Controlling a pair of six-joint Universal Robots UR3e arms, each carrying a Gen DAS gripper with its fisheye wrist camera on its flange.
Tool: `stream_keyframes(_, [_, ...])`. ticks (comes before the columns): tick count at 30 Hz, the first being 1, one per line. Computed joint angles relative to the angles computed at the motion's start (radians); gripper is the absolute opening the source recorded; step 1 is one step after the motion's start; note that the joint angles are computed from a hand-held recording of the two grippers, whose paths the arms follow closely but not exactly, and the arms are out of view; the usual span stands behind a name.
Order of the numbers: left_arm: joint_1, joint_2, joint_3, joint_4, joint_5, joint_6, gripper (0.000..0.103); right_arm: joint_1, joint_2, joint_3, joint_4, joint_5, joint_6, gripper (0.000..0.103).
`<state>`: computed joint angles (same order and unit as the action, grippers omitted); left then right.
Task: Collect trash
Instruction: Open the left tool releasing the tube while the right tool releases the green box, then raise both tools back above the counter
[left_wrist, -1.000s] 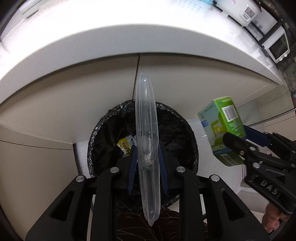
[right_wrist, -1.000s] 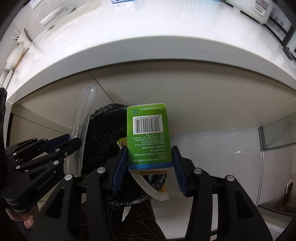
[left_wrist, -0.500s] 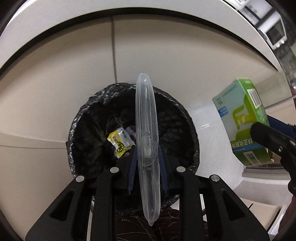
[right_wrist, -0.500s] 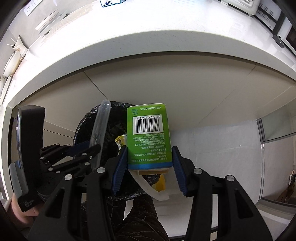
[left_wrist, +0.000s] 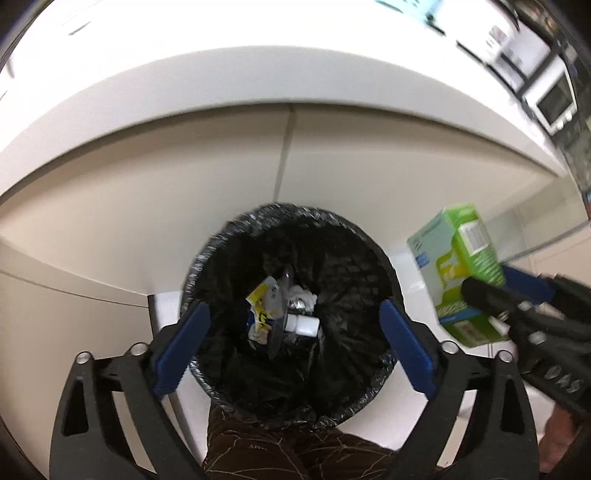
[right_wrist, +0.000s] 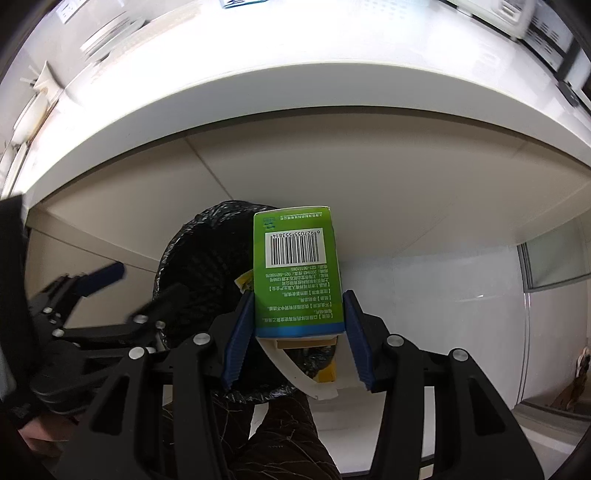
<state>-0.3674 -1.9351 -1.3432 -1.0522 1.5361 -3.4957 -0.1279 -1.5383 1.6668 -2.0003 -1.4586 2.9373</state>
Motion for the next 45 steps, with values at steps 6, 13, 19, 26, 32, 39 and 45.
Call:
stream_keyframes(6, [0.053,0.106,-0.103,-0.001,0.030,-0.010,0.097,0.061,0.064,0.003,-0.057,0.005,0.014,0.046])
stream_keyframes(13, [0.118,0.226,-0.240,0.004,0.033,-0.014,0.097,0.126,0.148,-0.018,-0.096,-0.006,0.032,0.046])
stream_keyframes(19, [0.153,0.270,-0.295,0.012,0.032,-0.005,0.097,0.159,0.192,-0.046,-0.094,-0.021,0.046,0.047])
stream_keyframes(26, [0.190,0.283,-0.296,-0.001,0.014,0.007,0.097,0.171,0.189,-0.091,-0.072,-0.037,0.060,0.061])
stream_keyframes(32, [0.218,0.305,-0.182,-0.098,-0.012,-0.008,0.097,0.161,0.169,-0.215,-0.004,-0.033,0.092,0.077])
stream_keyframes(39, [0.225,0.228,0.127,-0.278,0.021,0.020,0.097,0.155,0.210,-0.484,0.111,-0.016,0.104,0.090])
stream_keyframes(45, [0.276,0.124,0.394,-0.419,0.002,0.052,0.097,0.180,0.354,-0.857,0.268,-0.046,0.134,0.093])
